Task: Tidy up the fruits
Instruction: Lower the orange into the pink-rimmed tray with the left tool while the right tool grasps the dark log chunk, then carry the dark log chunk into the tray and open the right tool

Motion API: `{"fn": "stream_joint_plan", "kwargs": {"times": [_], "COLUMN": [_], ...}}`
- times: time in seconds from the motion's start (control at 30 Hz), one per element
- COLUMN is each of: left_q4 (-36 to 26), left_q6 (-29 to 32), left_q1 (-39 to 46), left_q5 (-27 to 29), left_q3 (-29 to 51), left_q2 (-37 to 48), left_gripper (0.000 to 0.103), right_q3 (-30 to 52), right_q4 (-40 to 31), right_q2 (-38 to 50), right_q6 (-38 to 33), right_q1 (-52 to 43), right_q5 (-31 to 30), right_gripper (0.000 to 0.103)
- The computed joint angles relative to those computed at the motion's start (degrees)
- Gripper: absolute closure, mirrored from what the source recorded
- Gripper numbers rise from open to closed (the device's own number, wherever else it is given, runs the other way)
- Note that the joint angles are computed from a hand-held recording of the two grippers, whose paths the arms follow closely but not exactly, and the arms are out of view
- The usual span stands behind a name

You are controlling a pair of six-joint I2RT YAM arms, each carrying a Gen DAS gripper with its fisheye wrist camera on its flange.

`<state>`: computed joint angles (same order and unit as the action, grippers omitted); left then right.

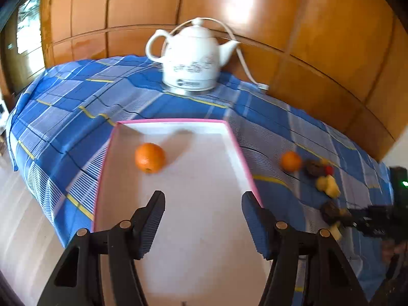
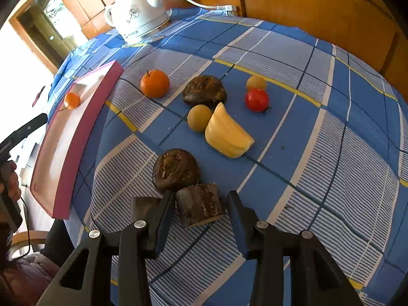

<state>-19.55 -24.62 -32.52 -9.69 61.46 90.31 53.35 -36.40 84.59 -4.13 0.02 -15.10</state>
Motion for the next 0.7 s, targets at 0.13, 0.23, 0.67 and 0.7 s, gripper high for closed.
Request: {"fn": "stream_joint_plan", "kwargs": {"times": [0.13, 0.23, 0.67, 0.7], "left_q4": [0.27, -0.49, -2.35, -2.33], "left_q6": [-0.6, -1.44, -4.81, -4.83], "left_q1": [-3.68, -4.69, -1.68, -1.6], "left_q5": [-3.11, -4.6, -6.26, -6.42], "left_q3": [-1.59, -2.57, -8.66, -9.1], "left_q2": [-1.73, -2.51, -7.37, -7.87], "left_gripper": [0.039, 0.038, 0.035, 0.035], "right_q3": [-0.69, -1.56, 1.72, 2.81], "right_q4": [0.57, 1.49, 0.52, 1.36], "right_q2": [-1.39, -4.17, -8.52, -7.21], "right_q6": [-0.12, 0.95, 10.22, 11.47], "right_q1": [0.86, -0.12, 15.77, 18.46], "right_q5": [3.19, 4.58, 6.26, 6.26], "right_gripper": [0.065, 0.065, 0.065, 0.065]}}
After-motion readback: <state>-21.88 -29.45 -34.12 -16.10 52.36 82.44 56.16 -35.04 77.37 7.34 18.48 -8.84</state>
